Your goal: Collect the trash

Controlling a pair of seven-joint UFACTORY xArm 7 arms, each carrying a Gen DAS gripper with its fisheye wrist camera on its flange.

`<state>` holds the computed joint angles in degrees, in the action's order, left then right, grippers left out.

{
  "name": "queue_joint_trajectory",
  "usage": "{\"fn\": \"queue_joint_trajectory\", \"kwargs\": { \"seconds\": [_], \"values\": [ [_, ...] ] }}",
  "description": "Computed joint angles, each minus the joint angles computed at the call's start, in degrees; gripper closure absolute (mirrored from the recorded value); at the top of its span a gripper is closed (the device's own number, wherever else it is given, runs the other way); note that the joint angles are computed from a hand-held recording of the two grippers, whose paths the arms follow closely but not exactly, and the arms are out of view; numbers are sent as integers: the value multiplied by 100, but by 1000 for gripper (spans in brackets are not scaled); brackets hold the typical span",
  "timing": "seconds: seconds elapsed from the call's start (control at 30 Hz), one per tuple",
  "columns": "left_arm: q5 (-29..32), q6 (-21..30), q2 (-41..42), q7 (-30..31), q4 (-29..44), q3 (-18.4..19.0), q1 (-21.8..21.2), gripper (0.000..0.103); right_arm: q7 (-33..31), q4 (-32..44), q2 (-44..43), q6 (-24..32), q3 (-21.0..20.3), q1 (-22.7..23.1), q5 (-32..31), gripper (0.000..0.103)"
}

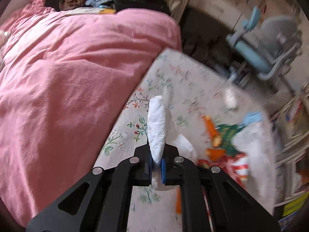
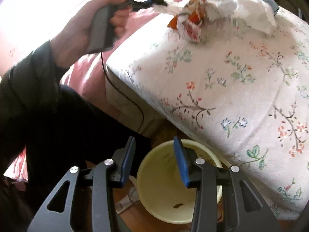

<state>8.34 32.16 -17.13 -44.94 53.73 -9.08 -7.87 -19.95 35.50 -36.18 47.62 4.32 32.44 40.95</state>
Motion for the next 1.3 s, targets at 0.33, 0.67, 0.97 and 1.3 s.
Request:
{"fn": "queue_joint_trajectory", "kwargs": {
  "seconds": [0.33, 0.67, 0.97, 1.3],
  "values": [
    [-808, -89, -2350, 149, -1565, -166, -543, 96, 431, -408, -1134, -811, -98, -233, -7, 57],
    [-1596, 1054, -2623, 1155, -1842, -602, -2333, 96, 1773, -697, -1355, -1869, 135, -422, -729, 49],
    [-1014, 1786, -2369, 1267, -1411, -1269, -2236, 40, 2393, -296, -1204, -2224, -51, -536, -1626, 35],
    [-293, 1590, -3375, -316, -1747, -1353, -1024, 16, 3121, -101, -519, -3161, -283, -1011, -2021, 26]
  ]
}}
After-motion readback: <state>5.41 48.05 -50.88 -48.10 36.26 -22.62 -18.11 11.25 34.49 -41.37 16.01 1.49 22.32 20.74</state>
